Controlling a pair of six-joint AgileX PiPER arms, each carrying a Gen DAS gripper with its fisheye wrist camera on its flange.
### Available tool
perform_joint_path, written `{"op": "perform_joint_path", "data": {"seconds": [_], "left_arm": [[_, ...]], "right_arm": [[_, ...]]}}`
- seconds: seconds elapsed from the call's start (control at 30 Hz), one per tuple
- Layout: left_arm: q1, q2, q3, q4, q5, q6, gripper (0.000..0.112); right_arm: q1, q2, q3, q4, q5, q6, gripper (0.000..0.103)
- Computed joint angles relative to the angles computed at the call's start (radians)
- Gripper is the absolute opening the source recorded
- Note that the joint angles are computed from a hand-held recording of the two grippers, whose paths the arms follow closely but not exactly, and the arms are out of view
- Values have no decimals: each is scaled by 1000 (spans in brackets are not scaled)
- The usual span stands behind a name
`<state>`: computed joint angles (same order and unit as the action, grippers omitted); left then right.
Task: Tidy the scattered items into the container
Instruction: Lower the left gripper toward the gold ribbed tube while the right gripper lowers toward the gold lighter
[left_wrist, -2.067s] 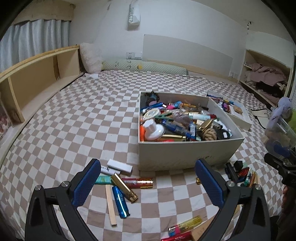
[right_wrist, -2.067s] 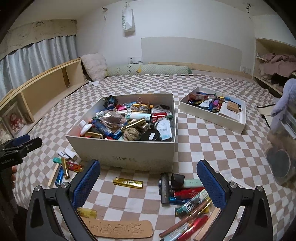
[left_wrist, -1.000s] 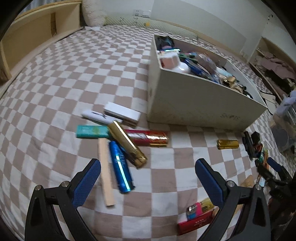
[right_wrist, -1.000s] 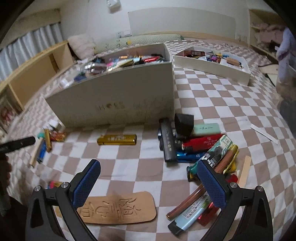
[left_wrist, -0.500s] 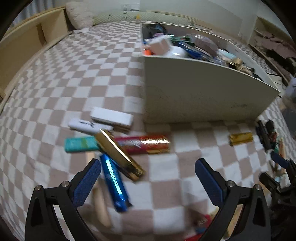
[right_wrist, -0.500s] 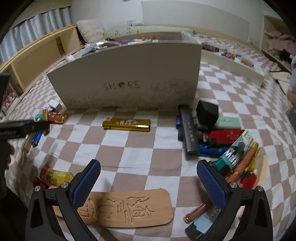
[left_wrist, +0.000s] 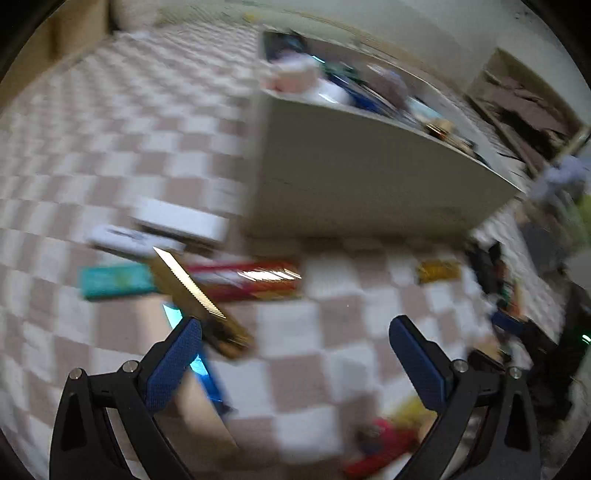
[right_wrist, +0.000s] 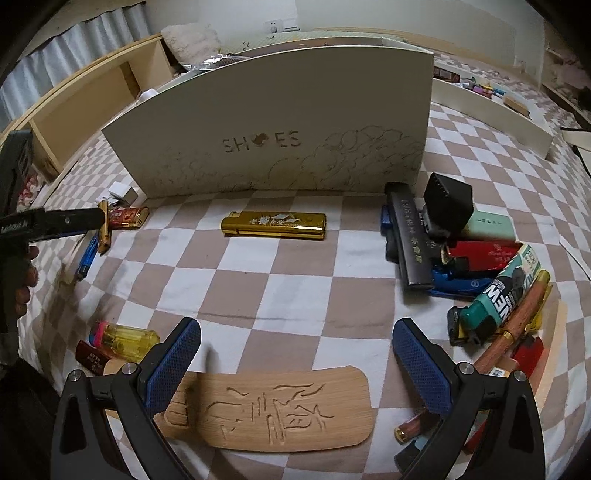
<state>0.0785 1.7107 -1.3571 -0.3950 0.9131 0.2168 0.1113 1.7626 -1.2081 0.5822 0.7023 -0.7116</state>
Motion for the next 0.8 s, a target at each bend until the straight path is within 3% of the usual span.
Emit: {"op": "perform_joint_path", "data": {"seconds": [0.07,0.23,0.33,0.53,0.8], "left_arm": [[-3,18,-4,-82,50,54,102],[-45,43,-15,-39,68,24,102],[-60,24,14,45,55,-73,102],[10,32,13,-31,67,-83,102],[-14,85,-48,-12,21,-80,102]], "right_arm": [[1,3,-2,2,3,-2,103],[-1,5,-4,9,5,-3,103],[-3,7,-6,13,9,-4,103],[-3,9,-10,16,12,-9,103],[6,14,-21,35,1,-44,103]]}}
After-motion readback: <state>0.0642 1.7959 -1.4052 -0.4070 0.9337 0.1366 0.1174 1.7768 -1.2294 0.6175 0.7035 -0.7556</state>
